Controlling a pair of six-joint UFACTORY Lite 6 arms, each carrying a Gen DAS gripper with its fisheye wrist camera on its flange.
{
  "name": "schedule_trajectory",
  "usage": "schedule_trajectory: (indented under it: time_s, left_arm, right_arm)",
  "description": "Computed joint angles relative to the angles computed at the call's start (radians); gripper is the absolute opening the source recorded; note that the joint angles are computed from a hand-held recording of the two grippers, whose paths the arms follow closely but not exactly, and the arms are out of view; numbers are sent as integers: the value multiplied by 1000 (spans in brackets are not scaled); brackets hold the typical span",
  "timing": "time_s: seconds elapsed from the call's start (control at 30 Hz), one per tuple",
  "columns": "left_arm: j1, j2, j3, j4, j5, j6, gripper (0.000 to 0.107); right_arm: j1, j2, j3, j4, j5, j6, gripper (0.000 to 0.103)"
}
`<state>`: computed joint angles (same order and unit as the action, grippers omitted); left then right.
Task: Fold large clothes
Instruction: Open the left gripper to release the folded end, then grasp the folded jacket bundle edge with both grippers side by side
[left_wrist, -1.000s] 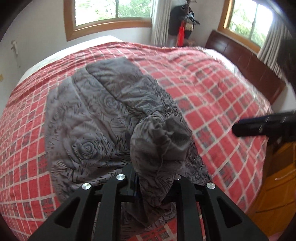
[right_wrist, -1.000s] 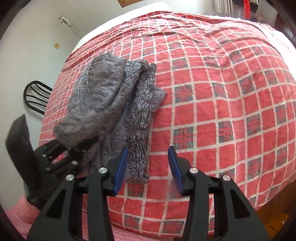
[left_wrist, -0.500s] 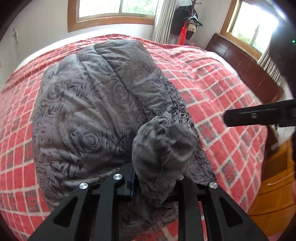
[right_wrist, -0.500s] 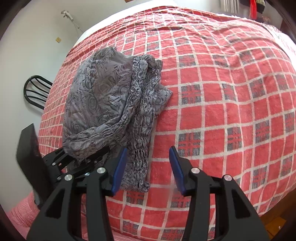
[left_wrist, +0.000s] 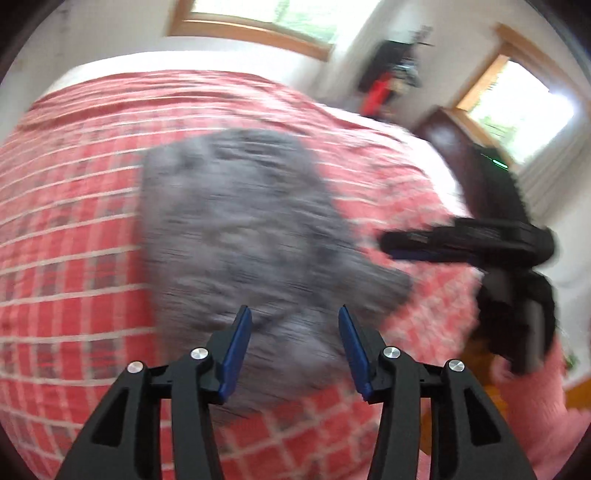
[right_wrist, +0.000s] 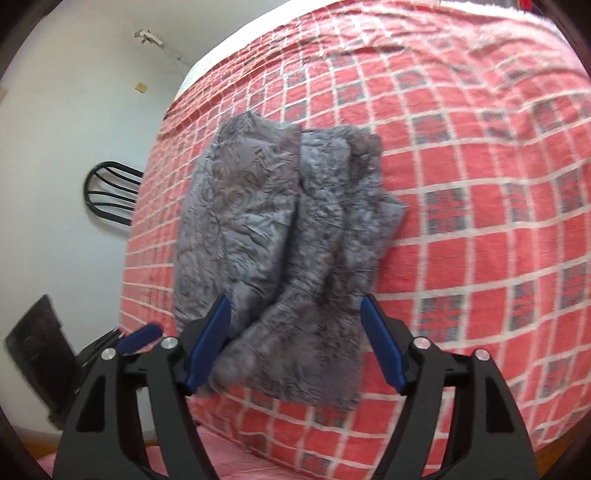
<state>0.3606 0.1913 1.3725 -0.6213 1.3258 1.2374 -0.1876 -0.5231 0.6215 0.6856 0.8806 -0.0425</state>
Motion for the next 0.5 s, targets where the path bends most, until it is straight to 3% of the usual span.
schedule_trajectory:
  time_s: [0.17,0.3,0.33,0.37,0.47,0.5]
  left_arm:
    - [-63,41,3,69,-216,-81,48]
    - [-79,75,15,83,-236,-94,48]
    - [-81,86,23,82,-238,-95,48]
    - [-83,90,24,81,-241,-95,48]
    - [-98,101,35,81,-249,-105,48]
    - [-99,100,35,81,-253,-106,48]
  right_arm:
    - [51,192,81,68,-37,-24,75]
    - [200,314,210,-92,-98,147,76]
    - [246,353,251,-160,-107,214,72]
    - [279,380,277,-210,-114,262,61]
    - [348,426,333,-307,-134,339,41]
    - [358,416,339,-327,-138,353,38]
